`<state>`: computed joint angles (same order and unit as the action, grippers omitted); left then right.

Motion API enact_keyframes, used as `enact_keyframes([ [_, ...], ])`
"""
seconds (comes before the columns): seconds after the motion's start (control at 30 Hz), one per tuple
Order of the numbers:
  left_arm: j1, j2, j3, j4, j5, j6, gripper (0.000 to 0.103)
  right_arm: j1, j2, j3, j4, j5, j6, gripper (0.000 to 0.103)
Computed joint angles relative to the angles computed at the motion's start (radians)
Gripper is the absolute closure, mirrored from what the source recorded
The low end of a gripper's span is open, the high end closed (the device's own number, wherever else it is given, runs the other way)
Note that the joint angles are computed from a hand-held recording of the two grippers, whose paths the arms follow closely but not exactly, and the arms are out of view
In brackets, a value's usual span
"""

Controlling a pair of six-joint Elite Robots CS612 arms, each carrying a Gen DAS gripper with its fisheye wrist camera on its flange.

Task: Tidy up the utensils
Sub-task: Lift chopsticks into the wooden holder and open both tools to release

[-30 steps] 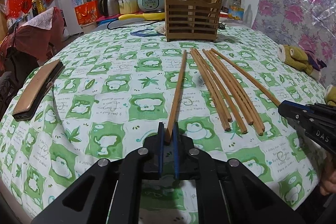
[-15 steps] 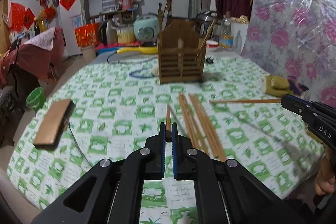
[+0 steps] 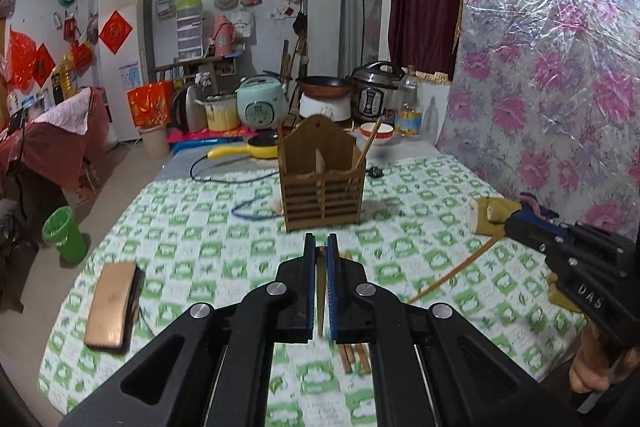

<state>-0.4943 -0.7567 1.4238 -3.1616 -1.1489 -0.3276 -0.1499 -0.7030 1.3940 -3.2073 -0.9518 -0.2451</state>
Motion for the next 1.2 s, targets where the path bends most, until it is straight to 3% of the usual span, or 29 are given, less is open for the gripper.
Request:
enact_keyframes([
  [0.33, 0.035, 0.072, -0.205, 0.070, -0.027, 0.084, 0.097, 0.028, 0.063, -0.178, 0.092, -0.002, 0.021, 0.097],
  [0.53, 0.066, 0.145, -0.393, 0.131, -0.028, 0.091, 0.097, 0.052, 0.138, -0.372, 0.119, -0.011, 0.088, 0.097],
  [0.7, 0.091, 0.214, -0.552, 0.164, -0.019, 0.079, 0.097, 0.070, 0.237, -0.596, 0.123, -0.028, 0.211, 0.097],
  [0.8, 0.105, 0.268, -0.652, 0.193, -0.021, 0.067, 0.097, 0.085, 0.305, -0.724, 0.106, -0.080, 0.259, 0.097],
  [0.97, 0.124, 0.356, -0.772, 0.296, -0.043, 0.031, 0.097, 0.107, 0.417, -0.909, 0.198, -0.122, 0.249, 0.097],
  [1.03, 0.132, 0.380, -0.804, 0.374, -0.054, 0.005, 0.088, 0.112, 0.453, -0.971, 0.310, -0.111, 0.202, 0.096],
  [1.07, 0.134, 0.385, -0.811, 0.416, -0.058, -0.015, 0.076, 0.113, 0.464, -0.990, 0.366, -0.104, 0.179, 0.093],
  [1.13, 0.137, 0.374, -0.783, 0.401, -0.059, -0.026, 0.062, 0.112, 0.464, -0.985, 0.390, -0.103, 0.162, 0.091],
  [1.2, 0.135, 0.348, -0.733, 0.357, -0.036, -0.020, 0.049, 0.111, 0.434, -0.922, 0.336, -0.108, 0.154, 0.088],
])
